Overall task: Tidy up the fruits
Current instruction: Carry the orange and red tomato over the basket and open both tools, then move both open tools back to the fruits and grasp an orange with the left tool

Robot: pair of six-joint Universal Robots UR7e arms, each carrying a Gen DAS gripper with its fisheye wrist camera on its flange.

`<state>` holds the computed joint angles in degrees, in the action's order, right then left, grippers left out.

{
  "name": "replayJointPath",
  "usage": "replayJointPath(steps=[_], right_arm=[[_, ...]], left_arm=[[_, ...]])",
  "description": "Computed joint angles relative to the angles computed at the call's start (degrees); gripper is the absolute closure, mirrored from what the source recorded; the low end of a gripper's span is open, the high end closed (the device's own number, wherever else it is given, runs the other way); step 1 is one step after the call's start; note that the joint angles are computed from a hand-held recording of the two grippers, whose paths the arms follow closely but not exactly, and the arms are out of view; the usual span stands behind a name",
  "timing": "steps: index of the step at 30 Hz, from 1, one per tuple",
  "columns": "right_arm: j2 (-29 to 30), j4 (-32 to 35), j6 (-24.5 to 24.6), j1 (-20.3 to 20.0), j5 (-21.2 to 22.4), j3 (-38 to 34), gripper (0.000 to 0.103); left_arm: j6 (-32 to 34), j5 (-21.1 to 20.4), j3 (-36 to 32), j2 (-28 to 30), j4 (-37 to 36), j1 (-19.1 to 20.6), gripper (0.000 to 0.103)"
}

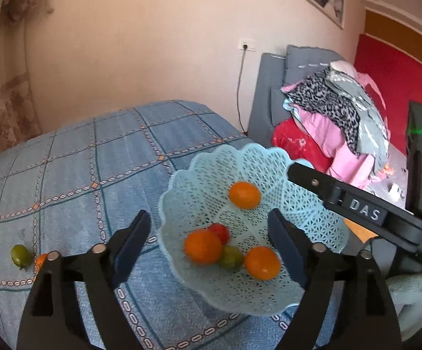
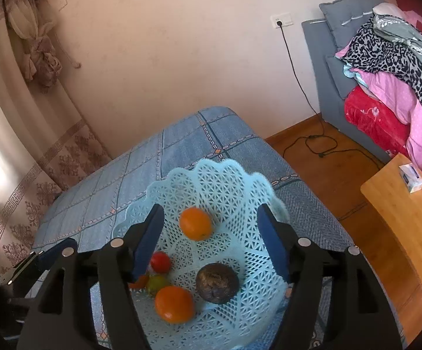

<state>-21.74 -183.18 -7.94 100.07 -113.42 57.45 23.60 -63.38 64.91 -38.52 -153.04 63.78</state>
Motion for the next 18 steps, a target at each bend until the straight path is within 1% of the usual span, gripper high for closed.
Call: replayJointPath(steps=[2, 3, 4, 7, 9, 14, 18], right_arm=[[0.0, -0.2, -0.1, 0.0, 0.0, 0.0, 0.035], [0.0, -0.3, -0.2, 0.0, 0.0, 0.0, 0.035], [0.1, -0.2, -0.1, 0.0, -0.1, 0.0, 0.035], [0.2, -0.4, -0.2, 0.2, -0.1, 0.0, 0.035], [0.2, -0.5, -0.5, 0.3, -0.1, 0.1, 0.034], [0.4, -0.5, -1.6, 0.6, 0.3, 0.2, 0.031], [0.7, -0.9, -2.4, 1.0, 0.7, 0.3, 0.031]], left_arm=[[-0.9, 0.4, -0.2, 0.0, -0.7, 0.2, 0.016], [-1.6, 0.5, -0.4, -0.1, -0.8, 0.5, 0.012], [-2.1, 0.6, -0.5, -0.2, -1.2, 0.6, 0.011], [-3.1, 1.6, -0.3, -0.5, -2.7, 0.8, 0.010], [-3.3, 2.2, -0.2, -0.7, -3.6, 0.9, 0.008], [-3.9, 3.2, 0.1, -1.7, -4.7, 1.4, 0.008], [-3.1, 4.1, 1.2, -2.7, -6.1, 1.7, 0.008]])
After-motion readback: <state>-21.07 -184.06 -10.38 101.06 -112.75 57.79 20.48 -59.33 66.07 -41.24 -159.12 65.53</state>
